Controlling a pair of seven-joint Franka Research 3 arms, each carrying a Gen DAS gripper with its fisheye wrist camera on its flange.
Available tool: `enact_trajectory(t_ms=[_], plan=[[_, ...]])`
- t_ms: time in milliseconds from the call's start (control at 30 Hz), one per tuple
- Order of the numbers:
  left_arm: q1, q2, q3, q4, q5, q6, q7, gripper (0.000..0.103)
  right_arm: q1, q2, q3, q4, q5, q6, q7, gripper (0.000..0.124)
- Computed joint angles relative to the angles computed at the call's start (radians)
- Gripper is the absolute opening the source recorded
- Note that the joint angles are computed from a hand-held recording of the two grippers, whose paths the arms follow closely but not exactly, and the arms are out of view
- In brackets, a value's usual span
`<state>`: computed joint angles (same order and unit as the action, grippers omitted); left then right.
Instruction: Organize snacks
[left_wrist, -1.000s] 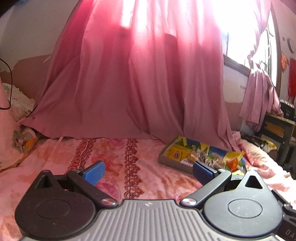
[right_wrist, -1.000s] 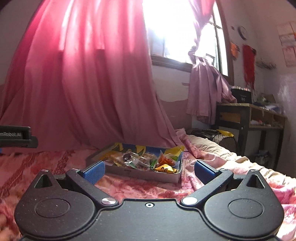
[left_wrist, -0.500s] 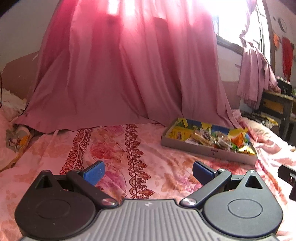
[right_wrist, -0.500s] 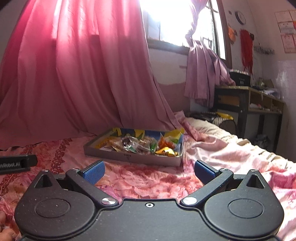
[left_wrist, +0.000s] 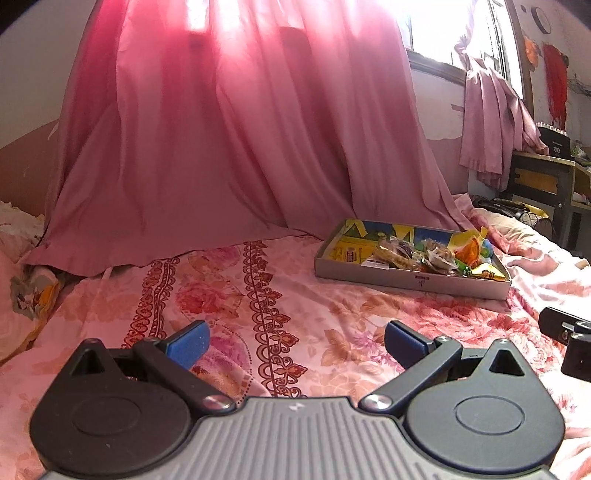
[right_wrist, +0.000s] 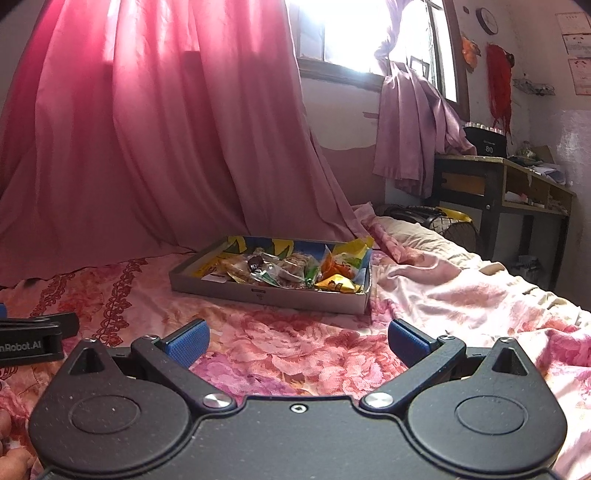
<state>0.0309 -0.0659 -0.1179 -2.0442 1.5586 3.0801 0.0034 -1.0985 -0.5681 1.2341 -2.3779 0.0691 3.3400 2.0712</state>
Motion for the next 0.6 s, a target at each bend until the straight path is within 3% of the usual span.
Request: enact_trajectory(t_ms=[233,600], plan=[[0.000,-0.001,0.001,0.001,-0.007,0.008,0.018,0.103,-0.005,0.024,0.001,0.023,-0.036,-0.075,0.014,0.102],[0.004,0.002,0.000,0.001,-0.028,0.008,0.035,0.103,-0.008,0.038,-0.001,0.033,-0.105,-0.092,0.049,0.102]])
